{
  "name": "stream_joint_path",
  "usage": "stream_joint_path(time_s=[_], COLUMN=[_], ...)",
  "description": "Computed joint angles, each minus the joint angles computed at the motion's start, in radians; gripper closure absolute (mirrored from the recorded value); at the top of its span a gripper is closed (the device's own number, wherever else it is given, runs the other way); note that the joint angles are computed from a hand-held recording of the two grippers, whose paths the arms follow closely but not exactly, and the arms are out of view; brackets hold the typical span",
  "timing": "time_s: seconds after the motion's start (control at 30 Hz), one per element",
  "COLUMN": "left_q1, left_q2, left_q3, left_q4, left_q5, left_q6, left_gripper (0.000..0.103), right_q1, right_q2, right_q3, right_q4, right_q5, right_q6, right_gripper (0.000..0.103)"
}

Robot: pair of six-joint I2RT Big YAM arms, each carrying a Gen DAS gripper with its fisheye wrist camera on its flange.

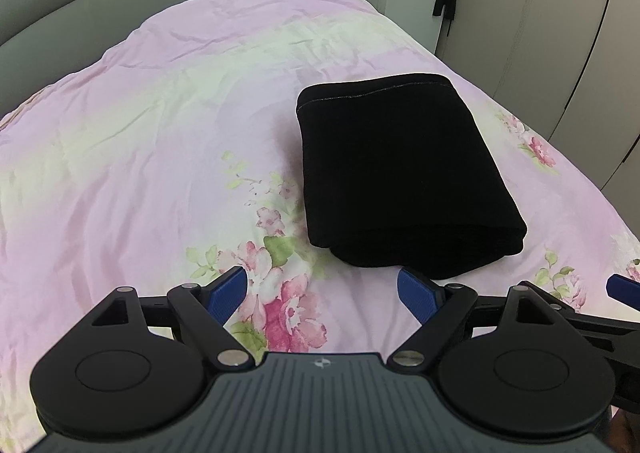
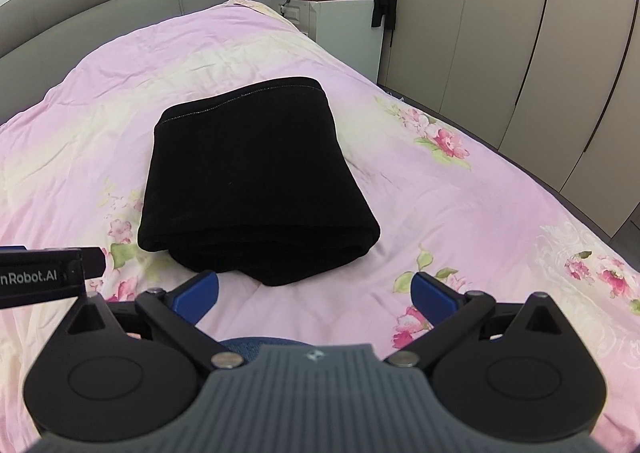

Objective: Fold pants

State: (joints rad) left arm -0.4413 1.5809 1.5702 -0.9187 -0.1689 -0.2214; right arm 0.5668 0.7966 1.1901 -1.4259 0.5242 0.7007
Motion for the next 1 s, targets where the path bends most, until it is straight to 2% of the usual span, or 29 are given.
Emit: stream_joint_path(time_s=[1.0], left_q1=[-0.001], left_q2=[0.003], left_q3=[0.003], left_q4=[-0.01], left_q5=[0.006], left_q6=[0.005], left_gripper=[0.004], right_q1=[-0.014], right_q2=[-0.004], right_q3=[-0.008], right_q4=[0.011], right_q5=[-0.025], right_q6=[0.003], right_gripper=[0.005])
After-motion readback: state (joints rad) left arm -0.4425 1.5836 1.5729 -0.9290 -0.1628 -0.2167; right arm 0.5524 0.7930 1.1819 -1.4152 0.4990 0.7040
